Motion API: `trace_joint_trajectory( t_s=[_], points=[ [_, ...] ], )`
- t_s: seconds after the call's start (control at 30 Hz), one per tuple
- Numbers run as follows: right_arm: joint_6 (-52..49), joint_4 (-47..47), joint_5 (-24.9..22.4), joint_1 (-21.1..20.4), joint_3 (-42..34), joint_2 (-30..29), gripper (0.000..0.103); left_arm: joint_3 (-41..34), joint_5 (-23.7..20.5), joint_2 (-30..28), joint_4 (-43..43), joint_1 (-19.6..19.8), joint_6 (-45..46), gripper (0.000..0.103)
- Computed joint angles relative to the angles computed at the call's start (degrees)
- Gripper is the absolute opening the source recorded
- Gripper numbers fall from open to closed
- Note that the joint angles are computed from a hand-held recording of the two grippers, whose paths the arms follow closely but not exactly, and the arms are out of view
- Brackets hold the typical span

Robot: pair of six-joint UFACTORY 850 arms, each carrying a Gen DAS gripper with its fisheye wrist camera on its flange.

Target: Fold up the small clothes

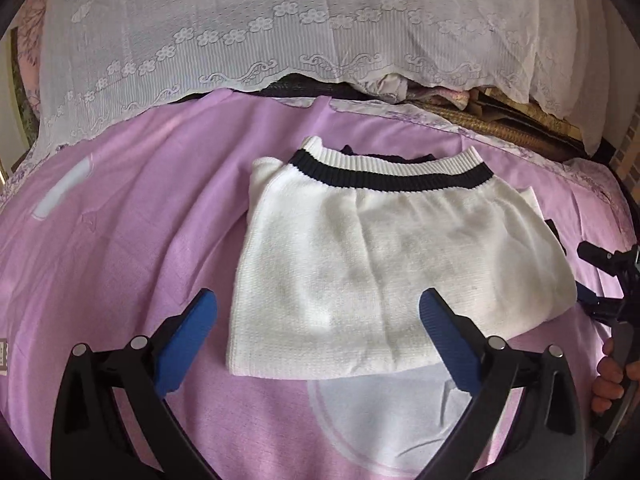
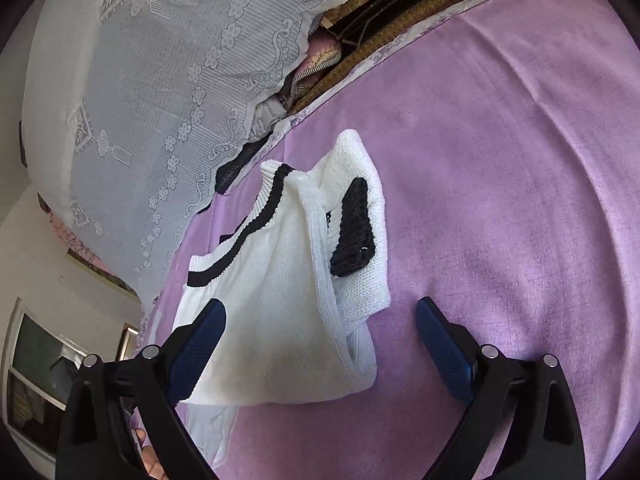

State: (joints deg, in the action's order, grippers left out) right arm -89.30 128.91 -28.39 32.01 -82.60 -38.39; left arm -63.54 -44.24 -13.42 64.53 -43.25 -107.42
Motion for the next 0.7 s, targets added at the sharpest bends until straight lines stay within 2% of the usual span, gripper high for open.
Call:
trace_joint_trajectory(
  t_s=[0.1,0.17,0.3,0.4,0.43,0.5,0.57,0.6,0.7],
  points=[
    [-5.23,4.43,-1.65,0.20,1.37,0.49,0.099,-5.91,-3.14,-4.47,-3.68,-0.54,6.31,0.098],
    [-4.55,2.92,-0.26,0.48,0.91,0.50,0.099,-9.23,-3.44,-6.70,-5.65,0.14,8.32,0.098],
    [-3.61,0.94,0.82,0.63,0.36,0.39,0.099,-13.21,1.50,-9.13,-10.49,4.24,9.48,0.098],
    [-4.08,1.19,1.23,0.72,0.25,0.35,0.099,-16.48,4.93,-12.92,-19.12,7.19,17.37,0.098],
    [-4.36,1.27,1.64,0.82,0.21,0.35,0.099,-16.92,4.57,-14.33,-18.91,7.19,17.39,0.099],
    [-4.39,1.10,2.61,1.01,-0.11,0.26,0.099,-18.37,-1.02,-16.56,-12.36,4.94,15.16,0.099],
    [-3.84,0.72,3.16,1.06,-0.42,0.15,0.100,-19.93,-4.51,-17.68,-11.51,3.99,16.00,0.099],
    [-3.34,0.38,3.23,1.03,-0.53,0.12,0.100,-20.19,-4.40,-17.30,-13.37,4.23,16.91,0.099],
    [-1.34,-0.26,3.03,0.77,-0.91,-0.08,0.099,-16.68,1.76,-13.34,-13.25,4.51,13.64,0.098]
  ],
)
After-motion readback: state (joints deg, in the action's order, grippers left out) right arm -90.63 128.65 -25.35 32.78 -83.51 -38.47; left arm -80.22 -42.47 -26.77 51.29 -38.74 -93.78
